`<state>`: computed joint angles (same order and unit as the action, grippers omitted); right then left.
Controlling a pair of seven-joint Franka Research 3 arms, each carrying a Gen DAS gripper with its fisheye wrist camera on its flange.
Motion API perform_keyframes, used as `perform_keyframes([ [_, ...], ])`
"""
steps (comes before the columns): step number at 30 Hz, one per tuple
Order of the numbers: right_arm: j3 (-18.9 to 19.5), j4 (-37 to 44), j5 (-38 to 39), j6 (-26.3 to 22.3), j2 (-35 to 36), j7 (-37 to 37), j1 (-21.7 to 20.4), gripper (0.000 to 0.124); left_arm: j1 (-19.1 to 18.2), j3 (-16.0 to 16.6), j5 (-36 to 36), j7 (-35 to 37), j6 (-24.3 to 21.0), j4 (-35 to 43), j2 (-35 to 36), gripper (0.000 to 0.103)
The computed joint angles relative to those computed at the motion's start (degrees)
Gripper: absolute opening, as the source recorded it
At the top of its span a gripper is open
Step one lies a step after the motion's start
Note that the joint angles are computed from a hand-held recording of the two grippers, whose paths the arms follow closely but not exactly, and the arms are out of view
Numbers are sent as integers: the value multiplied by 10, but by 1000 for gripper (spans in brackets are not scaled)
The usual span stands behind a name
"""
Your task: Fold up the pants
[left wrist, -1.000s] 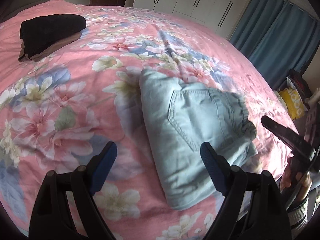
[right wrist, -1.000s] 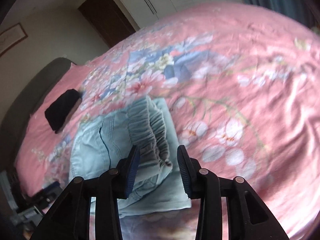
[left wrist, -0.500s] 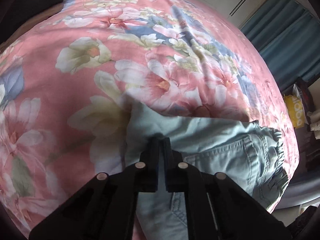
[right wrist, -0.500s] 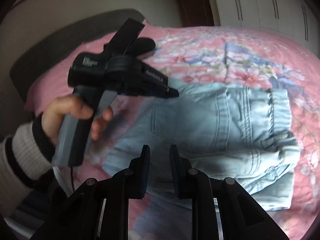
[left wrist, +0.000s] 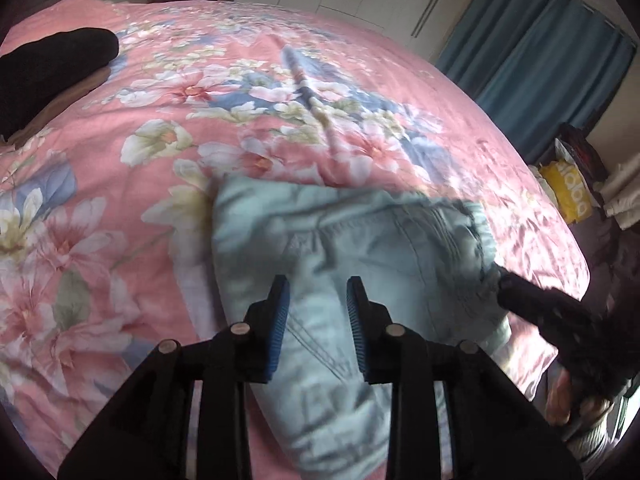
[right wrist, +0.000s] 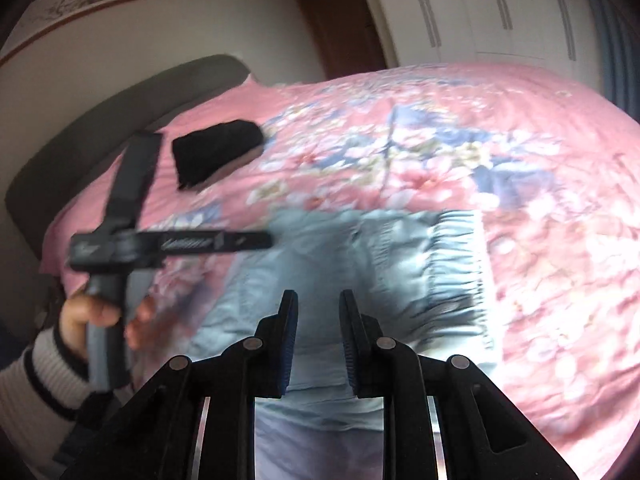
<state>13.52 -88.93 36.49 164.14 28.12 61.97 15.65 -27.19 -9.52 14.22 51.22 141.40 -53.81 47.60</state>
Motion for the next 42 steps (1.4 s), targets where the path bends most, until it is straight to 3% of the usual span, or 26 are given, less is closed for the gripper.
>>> perform_keyframes([
  [2,-34,-10,-28,-3,-4,47,18,22,-3,-6,6,6,19,-61,-29,28],
  [4,-72,-14,-79,-29,-2,101,41,22,-7,-12,8,12,9,-100,-42,26],
  [5,-75,-18,-92,-39,0,114,41,21,-17,0,23,-8,23,-127,-52,26],
  [7,-46,-38,-72,-32,-5,91,15,17,-31,18,54,-47,53,-168,-76,26],
  [11,-32,-41,-53,-59,-21,87,-4,17,-10,0,49,-83,96,-237,-122,30],
  [13,-7,-57,4,-69,-40,55,-34,25,-3,-1,52,-104,124,-286,-152,39],
  [15,4,-79,64,-68,-57,33,-53,54,2,2,55,-135,135,-320,-176,66],
  [18,14,-89,159,-80,-62,-6,-77,56,19,-3,48,-170,159,-355,-196,70],
  [22,-5,-73,211,-119,-47,23,-81,58,60,-37,0,-175,209,-385,-200,72],
  [24,-6,-63,240,-140,-36,27,-86,66,88,-69,-42,-151,233,-388,-191,74],
  [29,-14,-28,248,-164,-7,51,-81,67,113,-101,-98,-114,251,-365,-161,74],
  [42,-8,99,184,-218,83,96,-70,67,111,-118,-143,-19,201,-226,-67,74],
])
